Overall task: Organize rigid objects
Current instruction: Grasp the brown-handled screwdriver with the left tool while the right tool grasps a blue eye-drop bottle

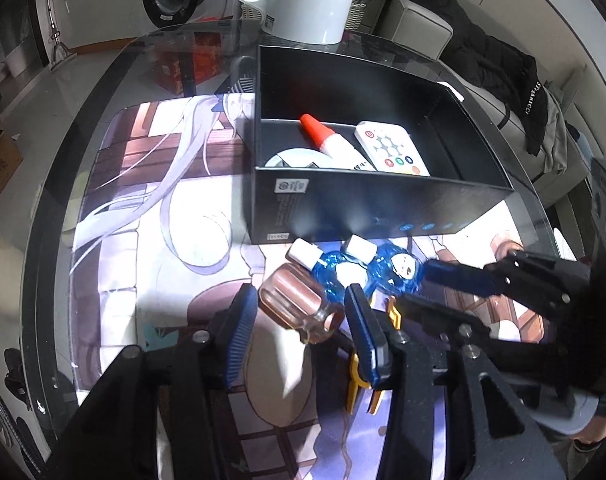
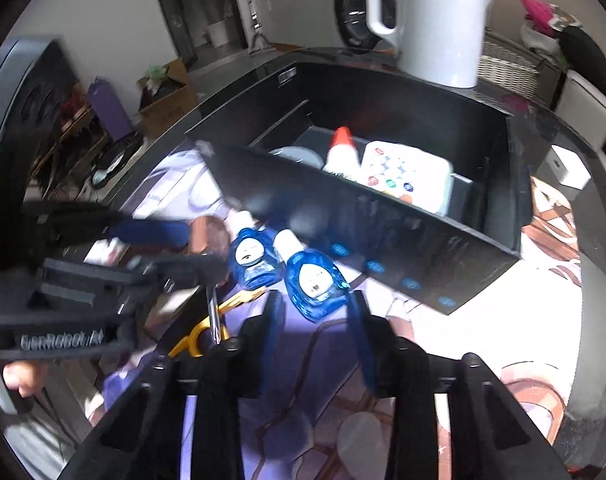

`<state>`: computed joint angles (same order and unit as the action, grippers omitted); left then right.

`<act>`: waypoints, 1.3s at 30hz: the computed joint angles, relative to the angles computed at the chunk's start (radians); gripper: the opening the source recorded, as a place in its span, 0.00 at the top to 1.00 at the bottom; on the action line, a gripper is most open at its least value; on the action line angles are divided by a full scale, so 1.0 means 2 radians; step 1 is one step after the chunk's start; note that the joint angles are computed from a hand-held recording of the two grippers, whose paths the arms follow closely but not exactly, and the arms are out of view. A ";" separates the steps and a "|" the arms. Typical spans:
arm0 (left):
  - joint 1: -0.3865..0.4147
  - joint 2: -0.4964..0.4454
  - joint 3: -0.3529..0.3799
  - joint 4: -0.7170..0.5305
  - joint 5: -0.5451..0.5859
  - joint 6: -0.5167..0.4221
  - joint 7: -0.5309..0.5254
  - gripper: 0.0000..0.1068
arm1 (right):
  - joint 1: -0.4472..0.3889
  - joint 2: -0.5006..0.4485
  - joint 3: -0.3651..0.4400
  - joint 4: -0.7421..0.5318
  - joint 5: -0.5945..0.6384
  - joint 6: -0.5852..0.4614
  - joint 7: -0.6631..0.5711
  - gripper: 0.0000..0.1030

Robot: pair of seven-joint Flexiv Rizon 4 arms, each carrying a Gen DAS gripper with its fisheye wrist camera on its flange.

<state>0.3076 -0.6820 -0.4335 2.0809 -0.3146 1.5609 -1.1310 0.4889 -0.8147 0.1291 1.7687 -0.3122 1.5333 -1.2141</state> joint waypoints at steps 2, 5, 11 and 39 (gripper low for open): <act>-0.005 -0.003 0.005 -0.007 -0.003 -0.010 -0.004 0.58 | -0.014 0.001 0.019 0.000 0.000 -0.008 -0.011 0.71; -0.009 -0.003 0.010 -0.010 -0.008 -0.017 -0.003 0.57 | -0.010 0.004 0.015 0.005 0.003 0.004 -0.013 0.68; -0.011 -0.001 0.011 -0.008 -0.011 -0.015 0.007 0.59 | 0.000 -0.007 -0.002 -0.004 0.006 0.027 -0.005 0.47; -0.029 0.001 0.012 -0.008 -0.020 -0.037 0.073 0.76 | -0.010 -0.006 0.028 -0.021 0.022 -0.051 -0.038 0.67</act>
<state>0.2498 -0.6798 -0.4090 2.0641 -0.3555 1.4865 -0.9851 0.4680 -0.8274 0.1843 1.7270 -0.2690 1.4312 -1.2903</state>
